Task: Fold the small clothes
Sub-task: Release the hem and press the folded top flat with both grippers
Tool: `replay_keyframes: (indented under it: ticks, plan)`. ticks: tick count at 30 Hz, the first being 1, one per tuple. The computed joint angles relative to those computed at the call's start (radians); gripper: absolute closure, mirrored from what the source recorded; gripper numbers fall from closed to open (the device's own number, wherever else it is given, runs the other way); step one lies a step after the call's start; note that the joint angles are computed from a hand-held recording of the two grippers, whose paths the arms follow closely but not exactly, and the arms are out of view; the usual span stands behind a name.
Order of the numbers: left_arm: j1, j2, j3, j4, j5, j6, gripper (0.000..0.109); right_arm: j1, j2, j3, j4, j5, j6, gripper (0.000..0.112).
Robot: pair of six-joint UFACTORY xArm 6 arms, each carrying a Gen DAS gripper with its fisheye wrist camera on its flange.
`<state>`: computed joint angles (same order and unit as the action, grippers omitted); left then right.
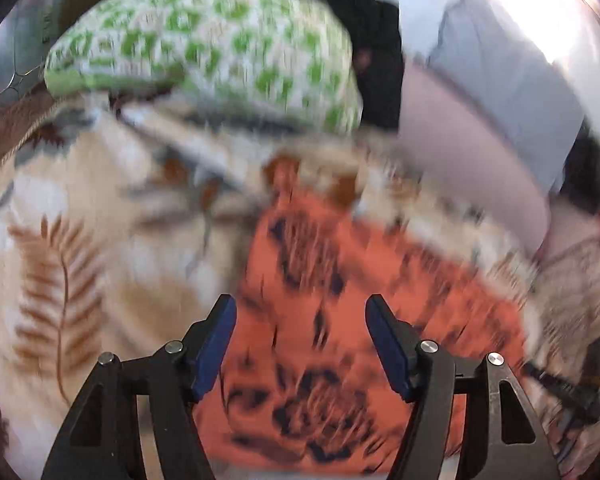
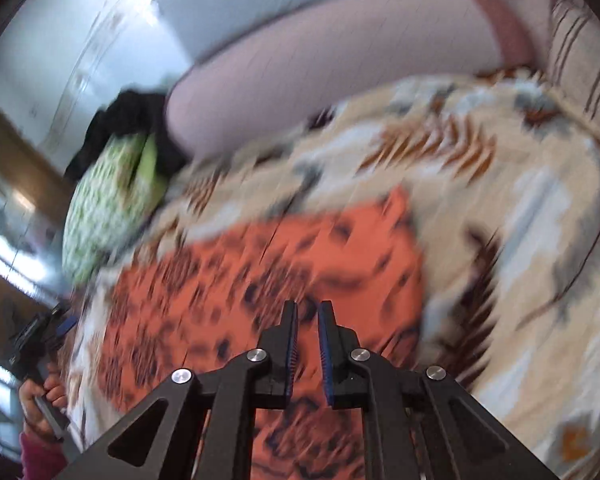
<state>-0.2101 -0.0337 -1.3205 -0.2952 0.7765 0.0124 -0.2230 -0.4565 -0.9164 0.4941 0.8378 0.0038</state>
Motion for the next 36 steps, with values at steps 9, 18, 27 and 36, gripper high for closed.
replay_keyframes:
  ticks: [9,18,27,36]
  plan:
    - [-0.009,-0.235,0.199,0.144,0.033,-0.169,0.038,0.102,-0.228,0.172,-0.15,-0.018,0.171,0.1]
    - [0.017,-0.398,0.448,-0.3,0.03,-0.107,0.03,0.205,-0.579,0.51,0.202,-0.354,0.355,0.009]
    - [0.047,-0.307,0.453,-0.714,-0.093,0.112,0.03,0.03,-0.507,0.583,0.575,-0.246,0.272,0.046]
    - [-0.069,-0.256,0.432,-0.75,-0.291,0.142,0.053,0.079,-0.376,0.527,0.738,-0.387,0.158,0.049]
